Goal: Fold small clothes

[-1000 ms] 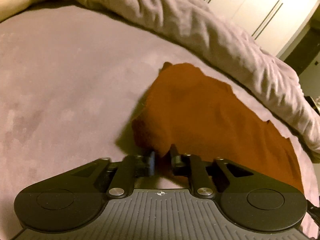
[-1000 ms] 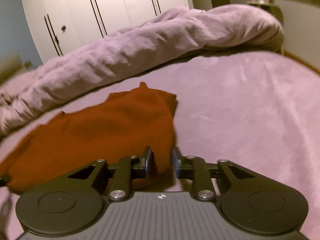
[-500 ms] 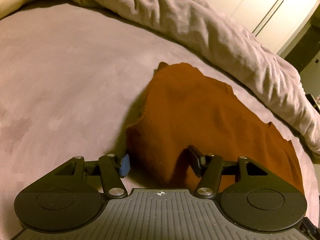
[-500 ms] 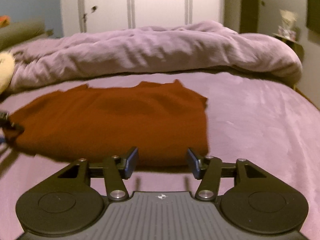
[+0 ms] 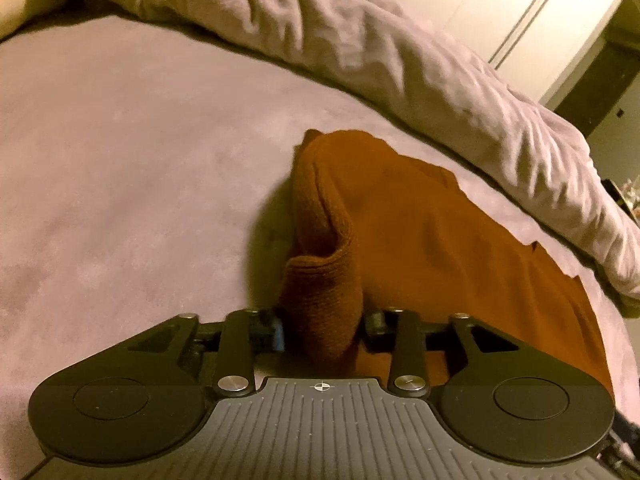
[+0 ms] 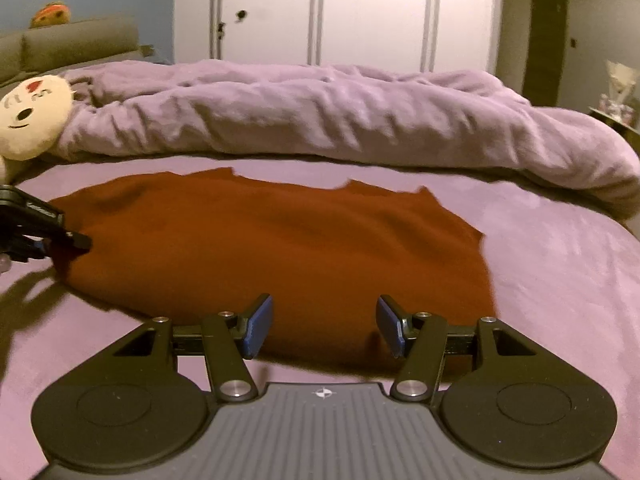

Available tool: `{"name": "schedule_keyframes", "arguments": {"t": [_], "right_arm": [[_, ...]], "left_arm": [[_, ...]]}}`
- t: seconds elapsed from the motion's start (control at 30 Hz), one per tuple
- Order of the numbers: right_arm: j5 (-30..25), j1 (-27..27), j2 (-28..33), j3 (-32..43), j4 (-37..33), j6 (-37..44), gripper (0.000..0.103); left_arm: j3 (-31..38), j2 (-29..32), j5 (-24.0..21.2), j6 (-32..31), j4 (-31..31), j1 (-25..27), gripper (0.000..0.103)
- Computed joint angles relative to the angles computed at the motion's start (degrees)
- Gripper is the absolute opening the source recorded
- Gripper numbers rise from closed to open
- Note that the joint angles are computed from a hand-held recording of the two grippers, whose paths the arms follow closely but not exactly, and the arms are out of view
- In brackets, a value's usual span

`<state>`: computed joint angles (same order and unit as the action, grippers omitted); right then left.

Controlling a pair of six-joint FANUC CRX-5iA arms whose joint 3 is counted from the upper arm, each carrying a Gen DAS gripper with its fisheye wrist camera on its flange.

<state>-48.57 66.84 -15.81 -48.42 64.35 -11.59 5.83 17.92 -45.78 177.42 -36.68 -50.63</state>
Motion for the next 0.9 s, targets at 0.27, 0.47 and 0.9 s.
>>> {"name": "schedule_keyframes", "arguments": {"t": [0.27, 0.47, 0.9], "right_arm": [[4.97, -2.23, 3.95, 2.2, 0.32, 0.81, 0.015], [7.88, -3.81, 6.22, 3.01, -3.7, 5.24, 0.013], [-4.28, 3.96, -3.3, -2.28, -4.1, -2.51, 0.036]], "left_arm": [[-3.06, -1.33, 6.08, -0.22, 2.57, 2.7, 0.035], [-4.75, -3.05, 8.84, 1.56, 3.25, 3.45, 0.024], [6.98, -0.33, 0.99, -4.17, -4.38, -2.64, 0.019]]}}
